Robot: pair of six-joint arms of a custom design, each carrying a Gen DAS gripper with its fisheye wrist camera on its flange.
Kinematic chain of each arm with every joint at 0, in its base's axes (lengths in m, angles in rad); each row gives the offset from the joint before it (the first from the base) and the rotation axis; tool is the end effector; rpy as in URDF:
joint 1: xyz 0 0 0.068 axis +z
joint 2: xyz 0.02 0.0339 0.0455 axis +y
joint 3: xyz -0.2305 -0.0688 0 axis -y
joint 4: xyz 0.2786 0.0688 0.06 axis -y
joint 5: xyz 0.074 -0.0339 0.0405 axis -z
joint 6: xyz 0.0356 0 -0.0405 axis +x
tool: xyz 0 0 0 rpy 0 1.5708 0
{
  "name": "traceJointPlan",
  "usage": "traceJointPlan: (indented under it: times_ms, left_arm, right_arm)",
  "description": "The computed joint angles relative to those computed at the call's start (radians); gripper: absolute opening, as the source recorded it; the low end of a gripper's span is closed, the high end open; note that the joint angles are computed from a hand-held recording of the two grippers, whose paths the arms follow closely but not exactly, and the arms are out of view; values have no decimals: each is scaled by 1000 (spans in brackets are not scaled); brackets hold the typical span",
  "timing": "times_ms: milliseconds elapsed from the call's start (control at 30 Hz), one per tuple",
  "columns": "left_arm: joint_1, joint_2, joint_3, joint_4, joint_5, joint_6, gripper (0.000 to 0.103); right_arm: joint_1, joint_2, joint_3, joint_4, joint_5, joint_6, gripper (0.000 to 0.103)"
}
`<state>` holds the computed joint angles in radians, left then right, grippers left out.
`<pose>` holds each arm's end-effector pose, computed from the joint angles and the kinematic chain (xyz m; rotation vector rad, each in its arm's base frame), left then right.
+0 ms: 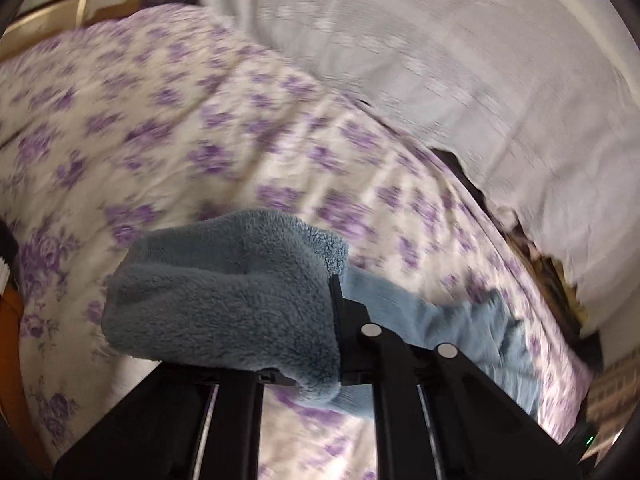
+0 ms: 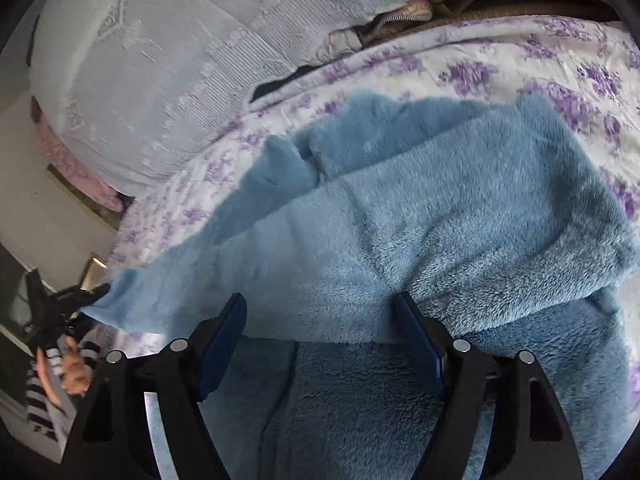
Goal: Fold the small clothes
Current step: 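Fold the held sleeve over the jacket front with the left tool and release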
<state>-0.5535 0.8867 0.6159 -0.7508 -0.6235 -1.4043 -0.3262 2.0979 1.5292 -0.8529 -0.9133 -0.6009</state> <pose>0.1917 -0.0940 0.1877 -1.1540 2.0346 -0.1258 0.4043 -0.1070 0.1185 -0.4209 2.3937 0.9862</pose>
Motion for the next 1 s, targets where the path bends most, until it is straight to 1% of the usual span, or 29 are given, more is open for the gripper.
traceJointPlan:
  times_ms: [67, 233, 333, 400, 567, 767, 933, 1000]
  left_arm:
    - [-29, 84, 55, 21, 9, 25, 9]
    - [-82, 303, 209, 64, 35, 82, 9]
    - [-104, 415, 304, 55, 37, 108, 9]
    - [-125, 495, 385, 34, 28, 124, 9]
    - [-154, 633, 548, 5, 19, 160, 9]
    - [-172, 780, 749, -50, -3, 190, 9]
    - [-192, 936, 967, -101, -18, 239, 9]
    - [-203, 1018, 1077, -124, -23, 258, 9]
  right_arm:
    - [-33, 38, 65, -59, -53, 7, 77]
    - [-82, 170, 263, -244, -121, -3, 80]
    - [-95, 237, 361, -362, -149, -33, 82]
    - [-94, 256, 390, -420, -157, -67, 82]
    - [-86, 261, 411, -472, -170, -102, 83]
    - [-95, 334, 529, -559, -199, -103, 83]
    - [-115, 409, 655, -653, -230, -117, 83]
    - [-126, 446, 717, -691, -244, -115, 83]
